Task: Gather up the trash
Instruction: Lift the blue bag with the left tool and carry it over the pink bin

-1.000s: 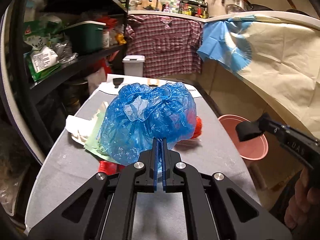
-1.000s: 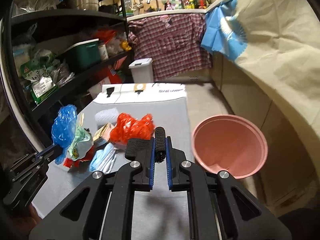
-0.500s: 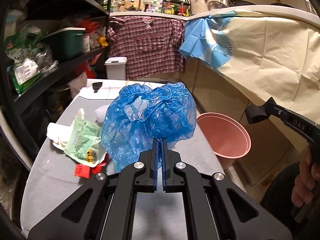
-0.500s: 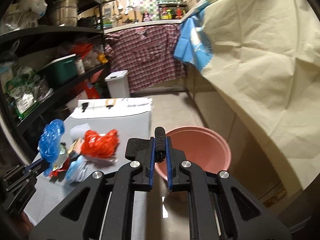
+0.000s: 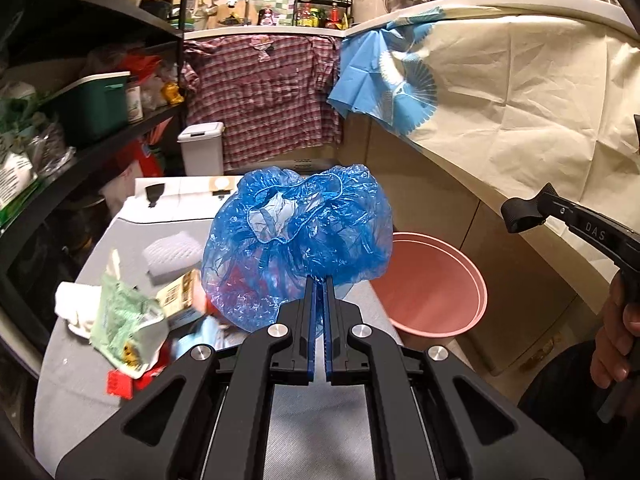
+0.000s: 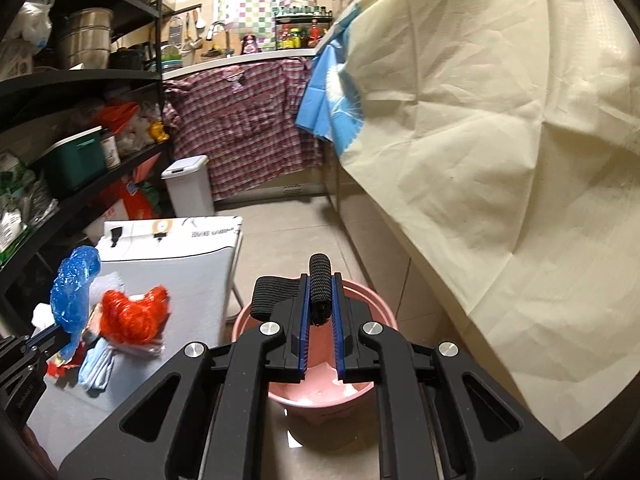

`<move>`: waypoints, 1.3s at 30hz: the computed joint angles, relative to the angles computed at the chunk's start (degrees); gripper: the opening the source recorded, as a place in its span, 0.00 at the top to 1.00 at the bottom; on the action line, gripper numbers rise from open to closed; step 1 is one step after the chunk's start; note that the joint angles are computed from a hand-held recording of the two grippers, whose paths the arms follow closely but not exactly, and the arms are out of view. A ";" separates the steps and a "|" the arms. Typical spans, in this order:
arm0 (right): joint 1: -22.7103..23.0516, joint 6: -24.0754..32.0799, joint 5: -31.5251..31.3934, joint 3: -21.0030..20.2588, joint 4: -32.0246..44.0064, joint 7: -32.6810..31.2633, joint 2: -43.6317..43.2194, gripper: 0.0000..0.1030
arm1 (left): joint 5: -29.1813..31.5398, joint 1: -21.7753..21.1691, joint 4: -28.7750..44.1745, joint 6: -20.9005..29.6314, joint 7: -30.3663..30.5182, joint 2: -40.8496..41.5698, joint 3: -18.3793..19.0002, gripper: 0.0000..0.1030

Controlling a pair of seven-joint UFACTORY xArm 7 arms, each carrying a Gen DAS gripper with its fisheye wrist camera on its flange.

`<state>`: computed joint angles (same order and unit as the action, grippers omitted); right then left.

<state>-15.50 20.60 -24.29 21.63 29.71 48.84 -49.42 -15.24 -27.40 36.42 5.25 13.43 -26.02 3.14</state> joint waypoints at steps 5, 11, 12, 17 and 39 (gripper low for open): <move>-1.47 -1.14 -0.27 -0.54 0.09 0.42 1.48 0.90 | -1.36 -2.51 2.60 -0.25 1.13 2.84 0.96 0.97; -3.70 -2.29 -1.22 -0.10 0.94 1.20 3.27 0.90 | -4.28 -5.41 5.62 -0.85 4.02 6.44 1.64 0.97; -4.21 -2.55 -1.44 -0.11 1.11 1.33 3.61 0.90 | -5.03 -6.05 6.21 -0.92 4.79 7.18 1.93 0.97; -5.93 -3.60 -2.01 -0.32 1.51 2.05 5.25 0.90 | -9.20 -7.50 8.82 -0.62 8.53 10.44 2.25 0.97; -8.93 -6.86 -5.82 -0.49 4.45 5.95 16.26 0.90 | -33.87 -1.60 25.88 6.24 30.59 26.30 -7.40 0.97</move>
<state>-24.44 13.74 -30.11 21.14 34.17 54.79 -33.15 -49.11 -29.00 62.30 11.49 44.01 0.28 -4.25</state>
